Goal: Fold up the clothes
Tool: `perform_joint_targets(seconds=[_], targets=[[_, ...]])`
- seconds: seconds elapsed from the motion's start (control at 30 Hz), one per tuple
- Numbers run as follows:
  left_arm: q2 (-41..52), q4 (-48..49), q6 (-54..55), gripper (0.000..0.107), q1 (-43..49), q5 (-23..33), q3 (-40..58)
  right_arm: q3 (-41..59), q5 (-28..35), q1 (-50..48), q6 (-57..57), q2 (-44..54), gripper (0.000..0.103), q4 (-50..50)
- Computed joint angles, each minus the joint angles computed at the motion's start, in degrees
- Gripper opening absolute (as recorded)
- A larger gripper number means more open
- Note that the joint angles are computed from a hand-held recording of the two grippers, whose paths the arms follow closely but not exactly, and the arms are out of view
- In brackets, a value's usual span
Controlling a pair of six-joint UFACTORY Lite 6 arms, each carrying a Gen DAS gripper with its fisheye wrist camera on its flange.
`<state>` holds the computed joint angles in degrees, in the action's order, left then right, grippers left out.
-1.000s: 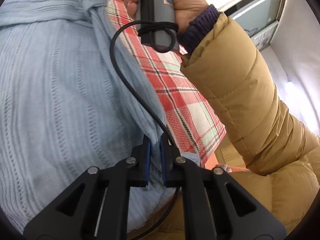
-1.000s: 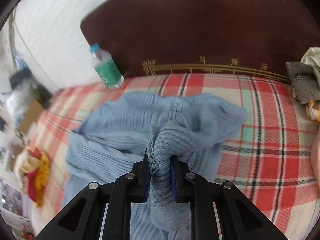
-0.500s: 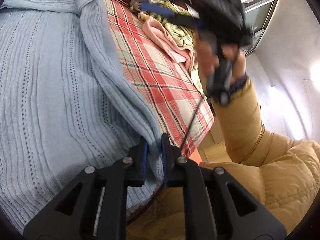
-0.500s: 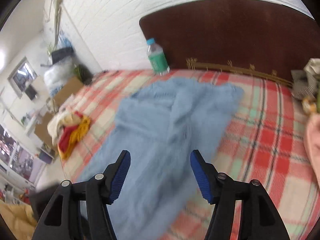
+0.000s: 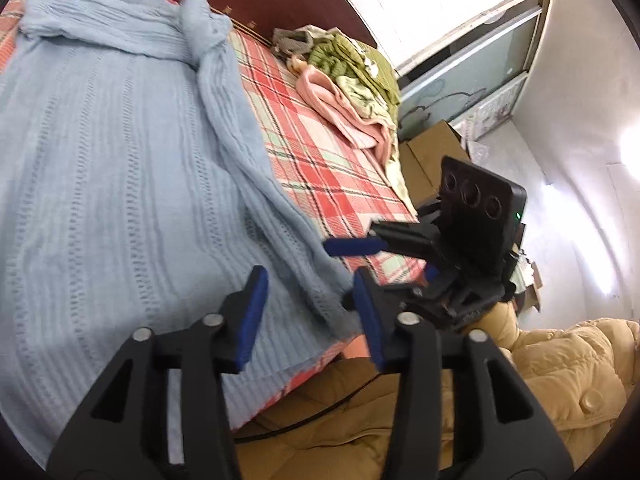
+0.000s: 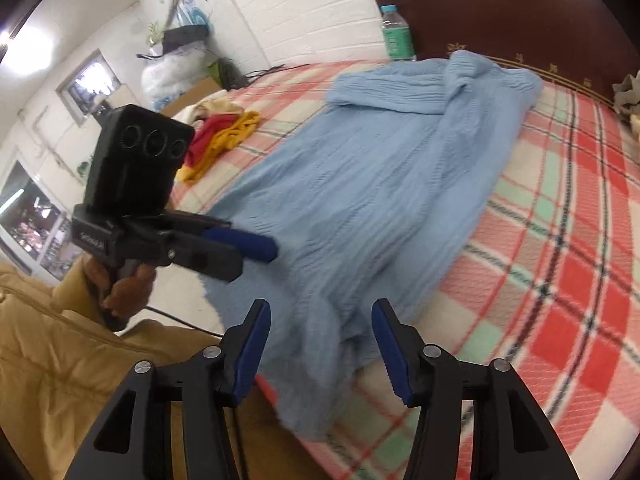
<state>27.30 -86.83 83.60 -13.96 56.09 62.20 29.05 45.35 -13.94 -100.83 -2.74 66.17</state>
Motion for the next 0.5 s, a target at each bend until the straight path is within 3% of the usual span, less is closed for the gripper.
perform_joint_targets(seconds=[0.33, 0.5], targets=[[-2.46, 2.02, -1.4, 0.056, 1.91, -1.63, 0.29, -1.54, -1.24, 14.39, 3.36, 1.26, 0.048, 3.28], [-0.68, 5.81, -3.37, 0.058, 0.05, -3.79, 2.34, -2.22, 6.63, 2.91, 2.7, -3.81, 0.048, 0.27]])
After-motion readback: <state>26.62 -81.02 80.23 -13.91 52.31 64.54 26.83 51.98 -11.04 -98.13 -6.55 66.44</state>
